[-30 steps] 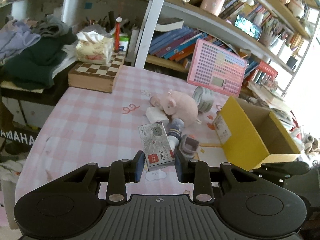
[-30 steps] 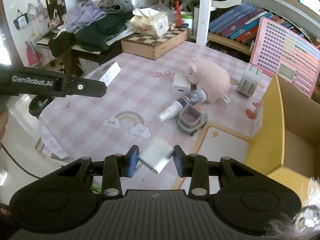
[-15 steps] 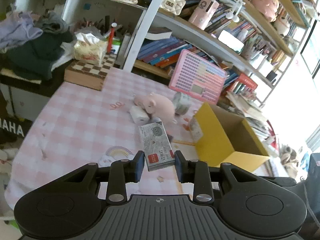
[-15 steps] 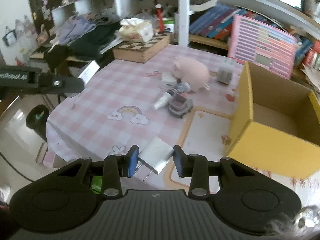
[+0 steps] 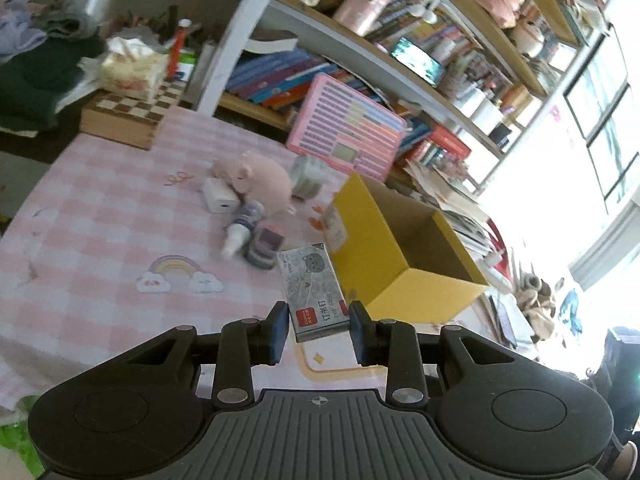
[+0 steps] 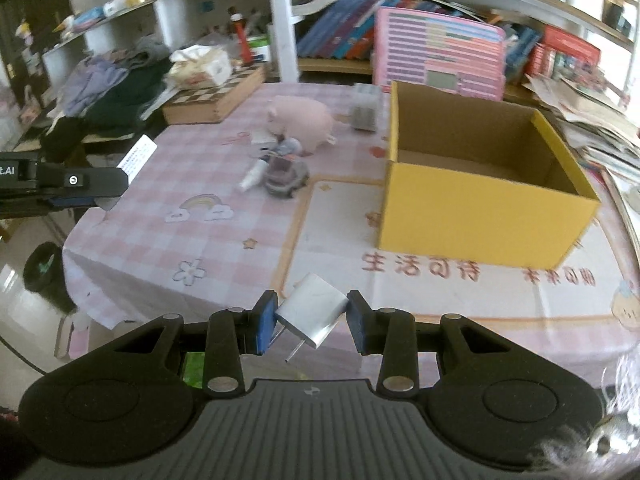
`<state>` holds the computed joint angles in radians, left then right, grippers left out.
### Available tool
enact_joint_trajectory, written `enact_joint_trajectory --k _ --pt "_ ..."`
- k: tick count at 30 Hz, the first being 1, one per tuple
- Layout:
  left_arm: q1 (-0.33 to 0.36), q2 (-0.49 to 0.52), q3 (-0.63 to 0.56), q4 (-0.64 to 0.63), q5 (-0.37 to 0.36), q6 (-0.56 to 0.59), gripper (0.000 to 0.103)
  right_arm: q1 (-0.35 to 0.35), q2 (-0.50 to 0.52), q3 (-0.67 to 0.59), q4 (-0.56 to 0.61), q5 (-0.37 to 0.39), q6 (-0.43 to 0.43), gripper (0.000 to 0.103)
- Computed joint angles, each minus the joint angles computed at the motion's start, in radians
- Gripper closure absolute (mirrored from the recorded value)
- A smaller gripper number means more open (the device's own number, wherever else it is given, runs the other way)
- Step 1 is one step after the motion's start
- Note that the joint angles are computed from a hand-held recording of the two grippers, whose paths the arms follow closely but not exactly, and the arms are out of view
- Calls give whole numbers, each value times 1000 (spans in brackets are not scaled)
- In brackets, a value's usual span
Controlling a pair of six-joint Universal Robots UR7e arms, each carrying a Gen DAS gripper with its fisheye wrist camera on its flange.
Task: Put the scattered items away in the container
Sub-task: 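Close the right tool on the white charger while the left tool grasps the medicine box, then carry both items over the yellow box and open both tools to drop them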
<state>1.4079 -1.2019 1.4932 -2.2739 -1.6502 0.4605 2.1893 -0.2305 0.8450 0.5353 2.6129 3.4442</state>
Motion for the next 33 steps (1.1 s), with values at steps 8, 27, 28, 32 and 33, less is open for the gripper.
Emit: enact_joint_trajectory --k 8,27,28,32,33 --pt "-27 -5 30 33 -29 37 72 9 -42 93 -17 55 103 68" --pt "-113 57 61 27 -49 68 72 -37 -211 320 -145 96 107 68" --pt "-118 64 59 22 -49 68 72 -42 -223 331 -159 95 93 68" --pt "-139 93 51 -10 -50 70 72 -63 -270 368 -224 87 11 68" --pt "-145 101 48 -18 -51 70 72 -68 -281 374 -239 84 -13 68"
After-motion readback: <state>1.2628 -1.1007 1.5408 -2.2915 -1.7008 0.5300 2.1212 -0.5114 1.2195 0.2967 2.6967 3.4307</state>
